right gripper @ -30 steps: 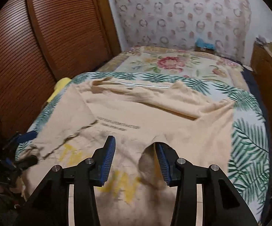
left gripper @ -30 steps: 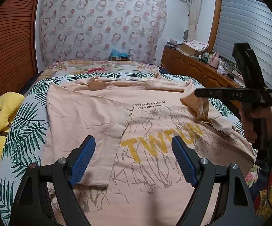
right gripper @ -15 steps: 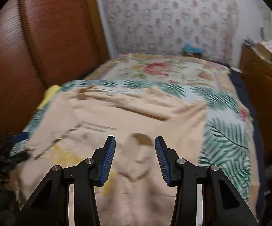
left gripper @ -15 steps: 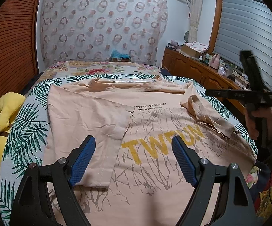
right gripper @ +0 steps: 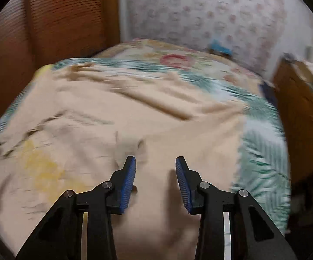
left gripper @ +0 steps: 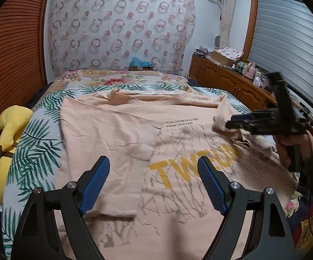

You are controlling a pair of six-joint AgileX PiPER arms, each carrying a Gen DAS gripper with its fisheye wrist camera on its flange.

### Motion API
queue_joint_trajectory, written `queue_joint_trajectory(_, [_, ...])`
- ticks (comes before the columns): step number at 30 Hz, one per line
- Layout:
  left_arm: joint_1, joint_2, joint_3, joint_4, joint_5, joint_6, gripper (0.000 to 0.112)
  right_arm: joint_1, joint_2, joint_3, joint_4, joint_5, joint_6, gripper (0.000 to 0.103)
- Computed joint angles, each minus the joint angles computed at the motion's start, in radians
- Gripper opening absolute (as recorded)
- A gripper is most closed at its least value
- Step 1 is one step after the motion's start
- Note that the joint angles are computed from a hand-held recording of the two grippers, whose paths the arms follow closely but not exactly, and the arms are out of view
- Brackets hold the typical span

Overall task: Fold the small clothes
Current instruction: 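Move the left tool to the shirt edge beside the plush toy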

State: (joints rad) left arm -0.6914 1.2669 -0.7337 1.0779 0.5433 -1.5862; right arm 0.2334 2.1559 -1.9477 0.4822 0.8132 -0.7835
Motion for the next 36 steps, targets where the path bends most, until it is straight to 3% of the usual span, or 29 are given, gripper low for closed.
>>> queue_joint_trajectory(3, [0.051,-0.011,0.003,-0.028,-0.021,0.052,0.084,0.023,-0.034,0.045,0.067,0.016,-0.099,0.04])
queue_joint_trajectory(7, [0.138,-0.014,-0.007,-0.085,-0.049,0.164,0.084,0.013,-0.007,-0.003,0.061,0.021,-0.052,0.04])
queue_joint_trajectory(14, [0.325,0.024,-0.042,-0.233,-0.112,0.415,0.084,-0.047,-0.016,0.02,0.028,-0.078,0.002,0.04])
queue_joint_trajectory(17, [0.426,0.038,-0.054,-0.367,-0.164,0.577,0.084,-0.063,0.031,-0.032,0.0,-0.084,0.048,0.044])
queue_joint_trajectory(23, [0.595,0.122,-0.124,-0.671,-0.208,0.933,0.074,-0.082,0.142,-0.237,-0.096,0.008,0.152,0.055])
queue_joint_trajectory(29, [0.715,0.251,-0.236,-1.019,-0.188,1.302,0.056,-0.067,0.268,-0.513,-0.206,0.155,0.277,0.056])
queue_joint_trajectory(32, [0.732,0.302,-0.286,-1.049,-0.166,1.34,0.053,-0.06,0.317,-0.614,-0.248,0.214,0.328,0.056])
queue_joint_trajectory(36, [0.754,0.366,-0.352,-1.015,-0.13,1.333,0.053,-0.062,0.283,-0.56,-0.23,0.197,0.329,0.06])
